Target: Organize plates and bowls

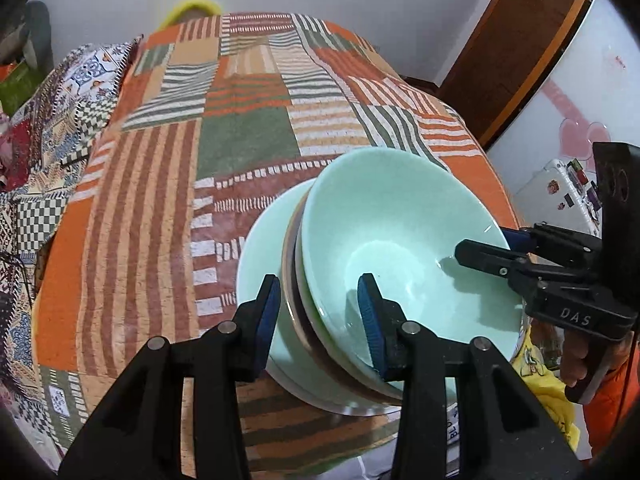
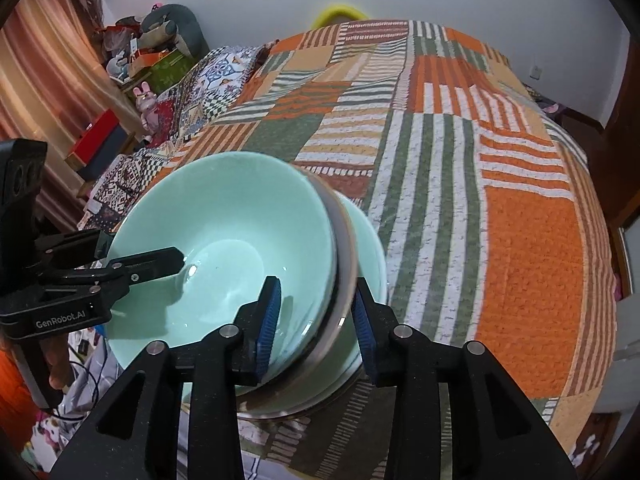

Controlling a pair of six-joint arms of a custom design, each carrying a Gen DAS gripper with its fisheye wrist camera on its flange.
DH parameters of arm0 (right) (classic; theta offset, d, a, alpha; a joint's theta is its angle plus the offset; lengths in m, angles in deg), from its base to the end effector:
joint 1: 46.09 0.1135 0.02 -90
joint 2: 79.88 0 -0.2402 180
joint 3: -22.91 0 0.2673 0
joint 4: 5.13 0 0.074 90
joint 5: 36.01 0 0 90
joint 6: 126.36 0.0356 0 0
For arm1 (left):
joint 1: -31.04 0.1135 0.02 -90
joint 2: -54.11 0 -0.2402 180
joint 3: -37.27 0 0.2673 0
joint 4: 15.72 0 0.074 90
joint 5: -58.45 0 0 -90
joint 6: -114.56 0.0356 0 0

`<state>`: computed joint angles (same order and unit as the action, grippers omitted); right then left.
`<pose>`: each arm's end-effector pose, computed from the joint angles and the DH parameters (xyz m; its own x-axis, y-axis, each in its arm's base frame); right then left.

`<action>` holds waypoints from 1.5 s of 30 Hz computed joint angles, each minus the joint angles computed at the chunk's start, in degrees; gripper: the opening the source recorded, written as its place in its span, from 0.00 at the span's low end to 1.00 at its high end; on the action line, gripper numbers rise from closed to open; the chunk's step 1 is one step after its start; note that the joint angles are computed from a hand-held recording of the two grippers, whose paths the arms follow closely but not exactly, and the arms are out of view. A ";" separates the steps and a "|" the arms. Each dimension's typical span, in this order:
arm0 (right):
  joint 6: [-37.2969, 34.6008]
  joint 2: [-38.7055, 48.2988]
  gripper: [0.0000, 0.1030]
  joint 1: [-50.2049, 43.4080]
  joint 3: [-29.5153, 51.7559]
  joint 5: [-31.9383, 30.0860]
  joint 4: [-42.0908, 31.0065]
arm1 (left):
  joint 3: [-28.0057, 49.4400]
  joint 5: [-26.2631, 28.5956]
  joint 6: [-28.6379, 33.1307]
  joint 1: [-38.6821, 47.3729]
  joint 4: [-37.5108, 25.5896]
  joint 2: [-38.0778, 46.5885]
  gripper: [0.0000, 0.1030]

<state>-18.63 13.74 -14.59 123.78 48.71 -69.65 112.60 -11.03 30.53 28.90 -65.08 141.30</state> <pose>0.3048 0.1906 0.2949 -0.8546 -0.1680 -0.4914 -0.3175 0.9178 0.2384 0.3208 -0.0245 0.2044 -0.8499 0.1292 -0.5108 0.2936 0.9211 -0.2555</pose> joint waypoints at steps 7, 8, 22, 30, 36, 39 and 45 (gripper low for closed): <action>-0.29 -4.42 0.32 0.35 -0.54 3.11 -0.44 | -1.38 -0.51 -0.45 2.35 0.28 -6.43 0.40; -0.40 -5.54 0.32 0.56 -0.49 3.69 -0.47 | -1.40 -0.01 -0.57 2.91 -0.13 -7.74 0.40; -0.21 -20.49 0.53 9.91 1.08 16.86 4.49 | -1.57 2.60 -5.25 4.38 -1.86 -33.51 0.67; -0.48 -26.49 0.76 17.08 0.90 27.19 8.32 | -3.66 -1.51 -8.14 4.03 -0.13 -46.51 0.96; -2.34 -28.76 0.89 21.48 -1.07 34.42 12.17 | -5.46 -9.27 -8.16 0.23 0.97 -52.83 0.99; -3.48 -29.51 0.99 22.82 -2.09 37.00 14.21 | -5.91 -10.67 -8.20 -0.48 1.16 -54.15 1.00; -3.88 -29.63 1.00 23.33 -3.40 38.68 16.83 | -6.65 -13.48 -8.73 -3.03 1.10 -55.82 1.00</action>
<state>-22.51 -15.89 8.74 120.38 87.39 -52.82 105.94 -24.50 21.80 25.87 -63.98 85.47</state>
